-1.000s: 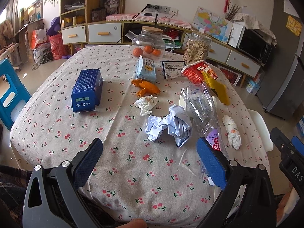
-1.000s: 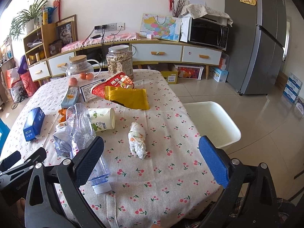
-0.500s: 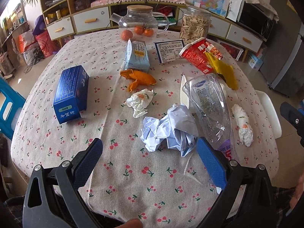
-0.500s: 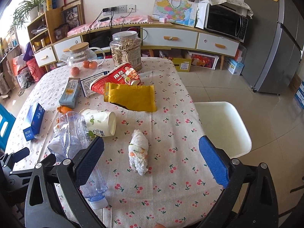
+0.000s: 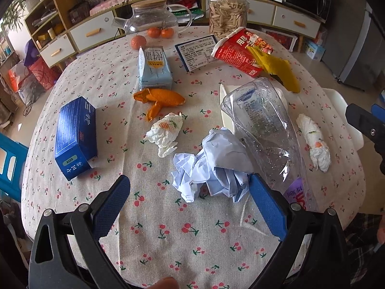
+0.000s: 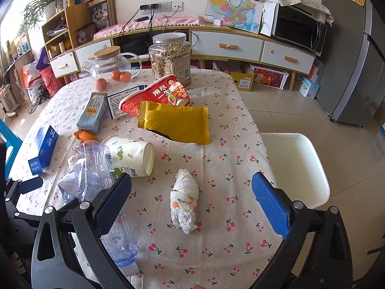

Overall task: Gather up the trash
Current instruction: 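Grasp the crumpled white-blue paper with the left tool while the right tool grasps the clear plastic bottle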

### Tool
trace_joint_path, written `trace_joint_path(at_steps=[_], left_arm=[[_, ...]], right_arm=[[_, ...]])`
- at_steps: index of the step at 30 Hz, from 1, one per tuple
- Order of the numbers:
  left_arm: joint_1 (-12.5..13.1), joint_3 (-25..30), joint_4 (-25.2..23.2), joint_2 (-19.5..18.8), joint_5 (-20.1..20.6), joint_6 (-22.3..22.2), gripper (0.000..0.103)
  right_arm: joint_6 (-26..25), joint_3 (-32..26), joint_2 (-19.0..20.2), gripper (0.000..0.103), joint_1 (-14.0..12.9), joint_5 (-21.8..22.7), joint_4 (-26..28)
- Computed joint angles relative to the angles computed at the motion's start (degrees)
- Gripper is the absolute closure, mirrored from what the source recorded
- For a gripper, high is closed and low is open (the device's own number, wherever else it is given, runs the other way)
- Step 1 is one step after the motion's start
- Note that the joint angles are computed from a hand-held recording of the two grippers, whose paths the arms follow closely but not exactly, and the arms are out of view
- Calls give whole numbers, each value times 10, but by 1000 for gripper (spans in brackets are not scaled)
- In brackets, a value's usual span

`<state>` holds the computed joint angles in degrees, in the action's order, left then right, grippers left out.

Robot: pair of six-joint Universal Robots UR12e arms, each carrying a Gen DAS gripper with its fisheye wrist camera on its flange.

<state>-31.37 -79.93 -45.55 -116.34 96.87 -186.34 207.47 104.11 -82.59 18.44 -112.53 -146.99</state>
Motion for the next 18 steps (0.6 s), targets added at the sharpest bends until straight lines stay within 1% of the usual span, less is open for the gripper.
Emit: trace_joint_path(at_steps=[2, 4, 7, 10, 13, 15, 16, 17, 18], left_arm=[[1, 4, -2, -3, -7, 1, 7], [1, 4, 7, -7, -13, 1, 7], [5, 6, 15, -11, -40, 0, 7], [6, 11, 19, -16, -61, 8, 7], [5, 18, 14, -24, -70, 19, 7], [9, 22, 5, -27, -93, 13, 8], [11, 23, -2, -27, -108, 11, 10], [15, 24, -8, -27, -128, 13, 19], [18, 23, -12, -25, -151, 16, 29]], right_arm=[[6, -1, 0, 7, -2, 6, 0], [12, -1, 1, 7, -4, 14, 0], [20, 1, 0, 7, -8, 27, -1], [21, 2, 1, 7, -11, 37, 2], [25, 4, 0, 7, -17, 50, 0], [26, 6, -2, 7, -21, 66, -3], [27, 8, -3, 7, -22, 71, -5], [25, 8, -3, 7, -23, 75, -6], [22, 8, -3, 7, -23, 78, -7]])
